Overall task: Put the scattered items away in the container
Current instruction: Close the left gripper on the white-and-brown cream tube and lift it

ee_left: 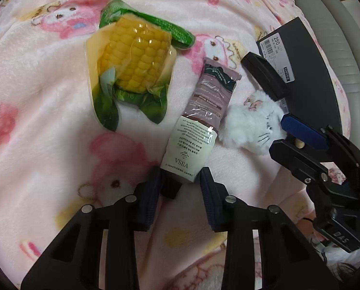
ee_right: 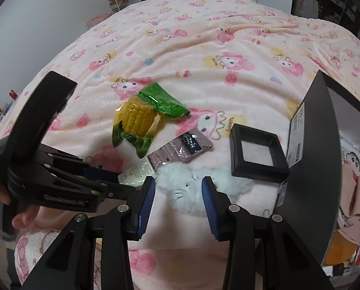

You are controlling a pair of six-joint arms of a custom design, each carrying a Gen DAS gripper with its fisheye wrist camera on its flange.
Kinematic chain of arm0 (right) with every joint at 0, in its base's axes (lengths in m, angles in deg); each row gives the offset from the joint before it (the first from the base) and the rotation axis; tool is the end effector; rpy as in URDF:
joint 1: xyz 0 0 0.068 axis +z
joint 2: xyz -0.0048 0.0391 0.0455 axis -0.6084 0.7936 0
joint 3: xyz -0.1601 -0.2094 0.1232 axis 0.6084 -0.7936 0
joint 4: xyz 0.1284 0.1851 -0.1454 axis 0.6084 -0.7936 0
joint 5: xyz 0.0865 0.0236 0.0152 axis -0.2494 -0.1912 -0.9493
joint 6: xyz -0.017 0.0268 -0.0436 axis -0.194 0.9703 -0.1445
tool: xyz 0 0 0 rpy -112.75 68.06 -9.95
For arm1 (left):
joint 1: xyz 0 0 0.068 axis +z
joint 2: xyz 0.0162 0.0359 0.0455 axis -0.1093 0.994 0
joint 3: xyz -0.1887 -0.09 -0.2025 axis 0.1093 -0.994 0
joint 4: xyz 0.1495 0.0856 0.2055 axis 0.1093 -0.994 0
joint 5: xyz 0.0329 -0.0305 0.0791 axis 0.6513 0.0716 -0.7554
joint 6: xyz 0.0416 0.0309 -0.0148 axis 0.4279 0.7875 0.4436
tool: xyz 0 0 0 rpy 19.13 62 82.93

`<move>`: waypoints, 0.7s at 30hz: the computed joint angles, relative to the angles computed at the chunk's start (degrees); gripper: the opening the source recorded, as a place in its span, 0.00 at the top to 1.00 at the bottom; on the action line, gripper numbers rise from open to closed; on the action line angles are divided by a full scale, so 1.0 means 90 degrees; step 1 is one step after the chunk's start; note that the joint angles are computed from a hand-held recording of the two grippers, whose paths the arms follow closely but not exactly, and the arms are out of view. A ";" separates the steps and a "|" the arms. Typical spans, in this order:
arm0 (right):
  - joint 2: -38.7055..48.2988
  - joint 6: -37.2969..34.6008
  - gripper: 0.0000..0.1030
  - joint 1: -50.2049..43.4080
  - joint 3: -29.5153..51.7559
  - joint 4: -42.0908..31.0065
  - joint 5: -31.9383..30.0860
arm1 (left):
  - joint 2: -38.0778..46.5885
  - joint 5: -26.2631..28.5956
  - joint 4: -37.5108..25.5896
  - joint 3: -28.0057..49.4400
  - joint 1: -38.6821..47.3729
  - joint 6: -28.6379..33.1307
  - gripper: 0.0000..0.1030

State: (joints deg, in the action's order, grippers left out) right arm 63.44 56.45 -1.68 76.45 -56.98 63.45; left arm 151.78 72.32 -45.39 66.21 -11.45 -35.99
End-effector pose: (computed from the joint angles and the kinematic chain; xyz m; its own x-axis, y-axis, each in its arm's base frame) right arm 0.2510 0.1804 0.2058 -0.8713 -0.2130 -0.4421 -0.3036 0.9417 0.1448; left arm 0.3126 -0.0435 0.1374 -0.9805 0.1911 -0.0469 0.1930 0.8873 -0.4189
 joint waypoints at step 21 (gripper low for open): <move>0.1629 -0.0124 0.62 0.0003 0.1165 0.0121 -0.0683 | -0.1987 0.0198 0.0819 -0.2072 0.1750 -0.0227 0.68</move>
State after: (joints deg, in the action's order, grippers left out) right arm 78.10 55.33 -1.65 86.94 -55.89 57.30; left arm 133.90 74.11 -38.02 47.56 4.30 -38.03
